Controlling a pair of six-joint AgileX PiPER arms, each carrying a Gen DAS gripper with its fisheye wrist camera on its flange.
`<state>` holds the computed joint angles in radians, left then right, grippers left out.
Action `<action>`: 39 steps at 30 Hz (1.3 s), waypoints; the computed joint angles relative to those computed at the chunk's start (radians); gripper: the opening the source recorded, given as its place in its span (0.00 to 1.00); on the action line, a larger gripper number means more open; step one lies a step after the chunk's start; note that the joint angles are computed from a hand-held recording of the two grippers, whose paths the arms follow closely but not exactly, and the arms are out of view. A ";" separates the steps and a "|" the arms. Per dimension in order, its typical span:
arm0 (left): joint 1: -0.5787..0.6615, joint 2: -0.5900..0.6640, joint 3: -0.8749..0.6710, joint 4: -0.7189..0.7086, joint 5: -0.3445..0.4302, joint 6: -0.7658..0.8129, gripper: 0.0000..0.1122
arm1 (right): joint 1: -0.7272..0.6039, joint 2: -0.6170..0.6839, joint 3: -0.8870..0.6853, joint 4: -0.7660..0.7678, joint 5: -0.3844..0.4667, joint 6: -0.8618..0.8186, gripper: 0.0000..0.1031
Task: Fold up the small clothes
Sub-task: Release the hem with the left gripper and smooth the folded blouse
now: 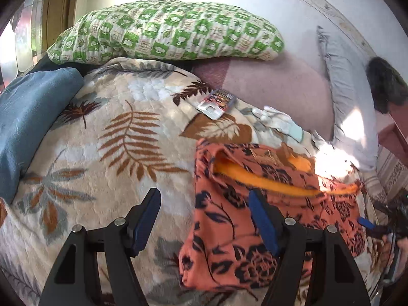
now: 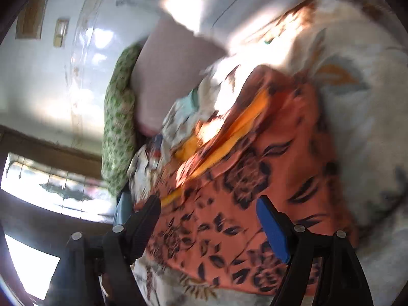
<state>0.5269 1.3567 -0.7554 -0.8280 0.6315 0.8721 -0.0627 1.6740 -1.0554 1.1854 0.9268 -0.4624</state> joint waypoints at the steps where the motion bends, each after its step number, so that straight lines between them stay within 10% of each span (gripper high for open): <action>1: 0.002 -0.034 0.051 -0.016 0.004 0.042 0.64 | 0.065 0.049 -0.049 0.003 0.022 0.002 0.77; 5: 0.028 -0.154 0.192 0.002 0.019 0.117 0.64 | 0.286 0.314 -0.360 -0.095 0.081 0.124 0.77; 10: 0.127 -0.232 0.248 0.018 0.082 0.221 0.64 | 0.302 0.534 -0.730 -0.153 -0.052 0.297 0.77; 13: 0.208 -0.213 0.249 -0.028 0.108 0.304 0.65 | 0.249 0.477 -0.621 0.024 -0.264 0.324 0.78; 23: 0.251 -0.153 0.228 -0.104 0.121 0.349 0.65 | 0.306 0.117 -0.194 -0.132 -0.281 0.146 0.78; 30: 0.201 -0.121 0.216 -0.060 0.100 0.257 0.65 | 0.043 -0.100 0.204 -0.179 -0.278 0.129 0.77; 39: 0.062 -0.136 0.174 0.014 0.060 0.090 0.66 | -0.014 -0.044 -0.013 -0.150 -0.134 0.042 0.78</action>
<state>0.5884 1.2202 -0.5815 -0.8142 0.6916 0.9623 -0.0767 1.6305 -1.0680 1.0355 0.7924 -0.4205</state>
